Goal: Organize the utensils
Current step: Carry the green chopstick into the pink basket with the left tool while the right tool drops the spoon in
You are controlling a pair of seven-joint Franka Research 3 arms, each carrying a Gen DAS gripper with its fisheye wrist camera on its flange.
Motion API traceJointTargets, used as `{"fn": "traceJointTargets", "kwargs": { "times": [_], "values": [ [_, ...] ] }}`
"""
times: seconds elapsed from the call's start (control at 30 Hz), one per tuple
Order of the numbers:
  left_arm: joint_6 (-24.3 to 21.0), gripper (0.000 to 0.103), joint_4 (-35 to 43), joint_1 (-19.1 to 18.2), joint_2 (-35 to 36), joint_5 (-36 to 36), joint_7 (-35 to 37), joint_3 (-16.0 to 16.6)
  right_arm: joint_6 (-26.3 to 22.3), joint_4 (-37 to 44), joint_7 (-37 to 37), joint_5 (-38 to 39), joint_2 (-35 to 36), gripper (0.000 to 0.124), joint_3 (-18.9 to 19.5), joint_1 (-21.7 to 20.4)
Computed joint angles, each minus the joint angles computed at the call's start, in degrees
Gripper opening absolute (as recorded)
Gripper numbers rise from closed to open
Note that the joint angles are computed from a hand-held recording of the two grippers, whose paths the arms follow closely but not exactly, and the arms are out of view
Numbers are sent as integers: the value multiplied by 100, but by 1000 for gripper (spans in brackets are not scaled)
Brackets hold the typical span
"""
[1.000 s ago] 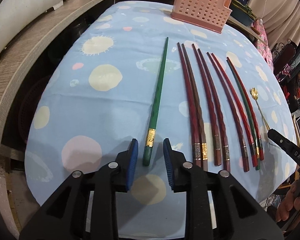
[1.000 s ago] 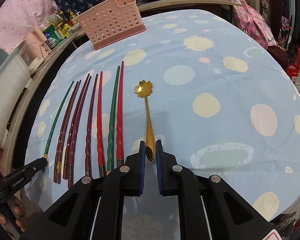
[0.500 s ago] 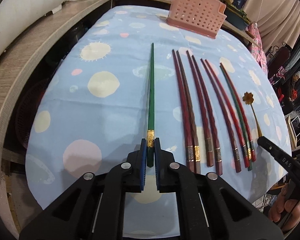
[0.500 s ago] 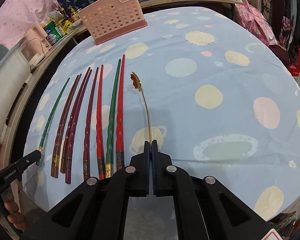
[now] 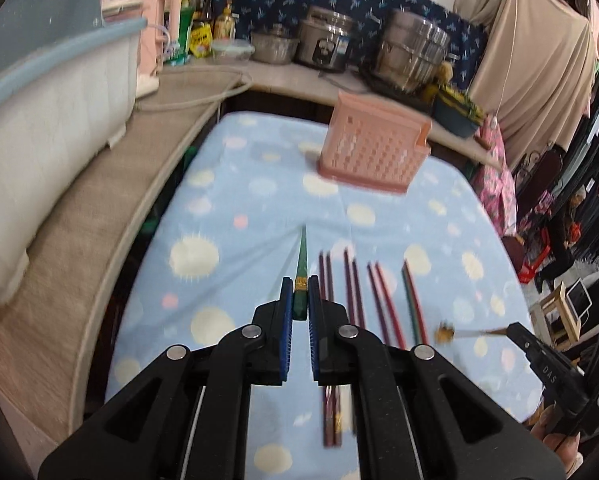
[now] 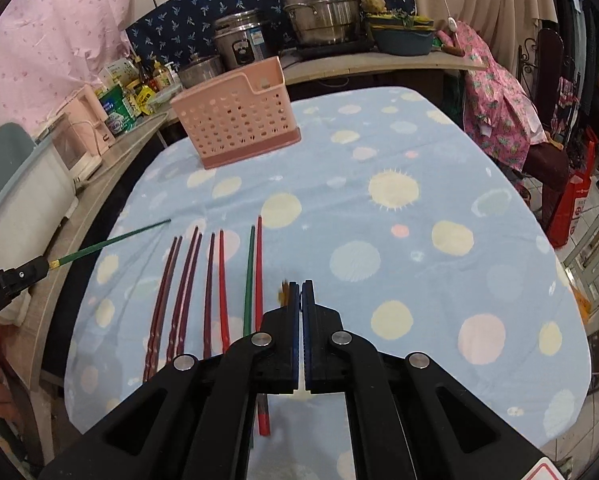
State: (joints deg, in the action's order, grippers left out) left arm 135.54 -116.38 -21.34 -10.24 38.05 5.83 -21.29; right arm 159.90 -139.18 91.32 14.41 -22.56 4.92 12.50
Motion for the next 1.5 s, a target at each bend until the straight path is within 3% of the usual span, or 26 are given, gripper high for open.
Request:
{"fn": "traceJointTargets", "kwargs": {
  "times": [0.23, 0.6, 0.8, 1.0, 1.3, 1.5],
  "values": [
    [-367, 7, 1318, 170, 649, 803, 220, 127, 316, 1169, -181, 75, 809, 2, -135, 23],
    [-471, 7, 3611, -132, 1766, 1712, 519, 629, 435, 3585, -180, 208, 2504, 2, -210, 66],
    [-536, 7, 5188, -489, 2730, 2016, 785, 1096, 113, 5270, 107, -63, 3660, 2, -306, 155],
    [-684, 7, 6486, -676, 3785, 1560, 1383, 1501, -484, 6762, 297, -171, 4745, 2, -379, 203],
    [-598, 7, 6402, -729, 4133, 815, 1719, 1895, -1187, 7991, 585, -655, 5791, 2, -550, 388],
    [-458, 8, 6041, -697, 4037, 679, 1710, 1962, -1094, 7841, 653, -777, 5763, 6, -573, 432]
  ]
}}
